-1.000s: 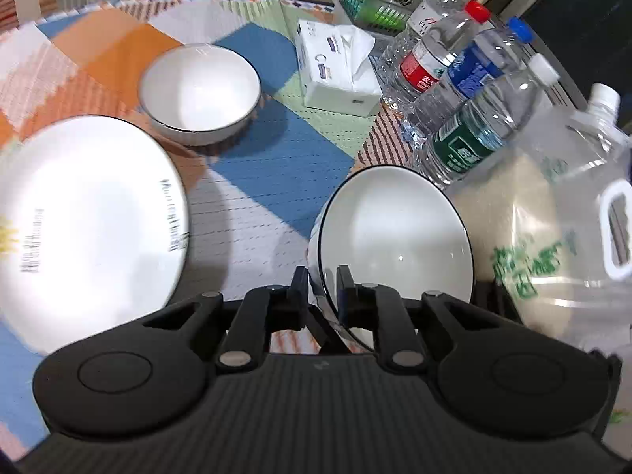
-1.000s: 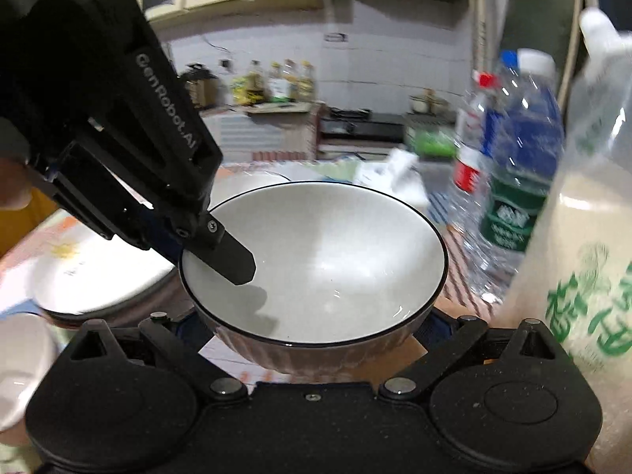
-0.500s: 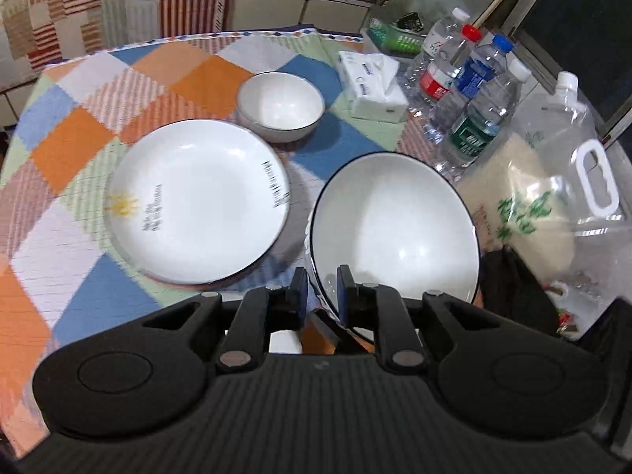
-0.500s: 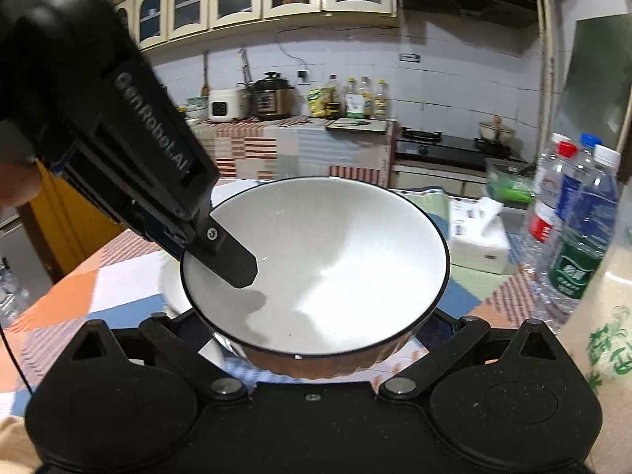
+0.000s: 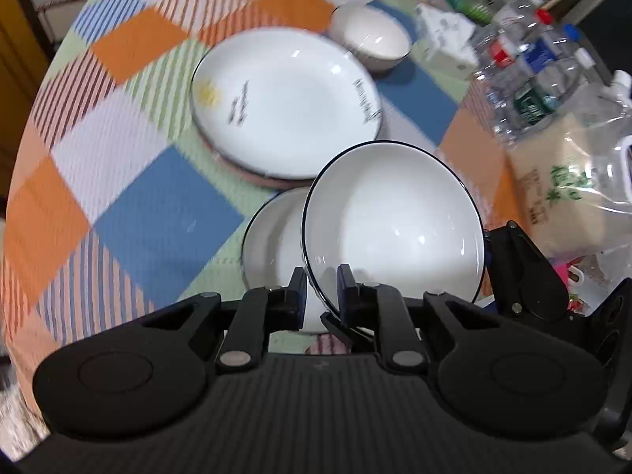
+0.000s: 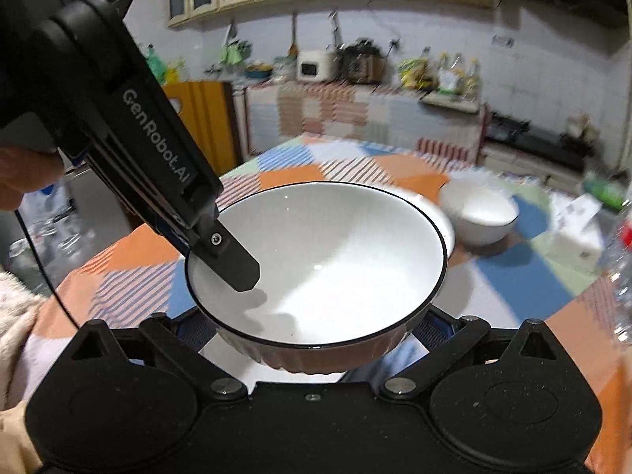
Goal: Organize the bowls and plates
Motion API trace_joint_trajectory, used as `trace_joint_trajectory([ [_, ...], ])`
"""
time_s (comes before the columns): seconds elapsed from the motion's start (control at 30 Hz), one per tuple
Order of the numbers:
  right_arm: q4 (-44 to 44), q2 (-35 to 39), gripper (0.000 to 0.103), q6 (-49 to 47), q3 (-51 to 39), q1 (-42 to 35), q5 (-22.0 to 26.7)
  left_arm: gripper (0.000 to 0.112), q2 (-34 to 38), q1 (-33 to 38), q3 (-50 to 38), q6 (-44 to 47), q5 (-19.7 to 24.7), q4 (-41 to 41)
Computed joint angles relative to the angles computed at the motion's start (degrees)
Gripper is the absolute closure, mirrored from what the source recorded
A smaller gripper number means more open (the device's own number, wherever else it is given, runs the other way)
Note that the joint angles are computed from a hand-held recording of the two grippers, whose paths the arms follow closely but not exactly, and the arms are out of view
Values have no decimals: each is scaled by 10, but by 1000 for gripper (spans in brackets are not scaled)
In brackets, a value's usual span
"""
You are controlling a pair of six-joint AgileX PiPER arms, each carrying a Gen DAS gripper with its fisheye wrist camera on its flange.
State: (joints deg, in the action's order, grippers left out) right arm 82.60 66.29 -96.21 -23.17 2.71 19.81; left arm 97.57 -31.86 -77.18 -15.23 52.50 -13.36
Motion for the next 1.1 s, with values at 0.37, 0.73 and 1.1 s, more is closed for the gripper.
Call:
trace_joint_trajectory([
  [0.37,-11,67,1,14,-3,41,-5,99,32,16,25,13,-4,-15],
  [0.73,-71,57,1,46,-4,40,-4,100,50,-27,5,-32,-10,91],
  [1.1,-164,66,1,136,-22,55,-10,98,53,-69,9,-100,-21,199],
])
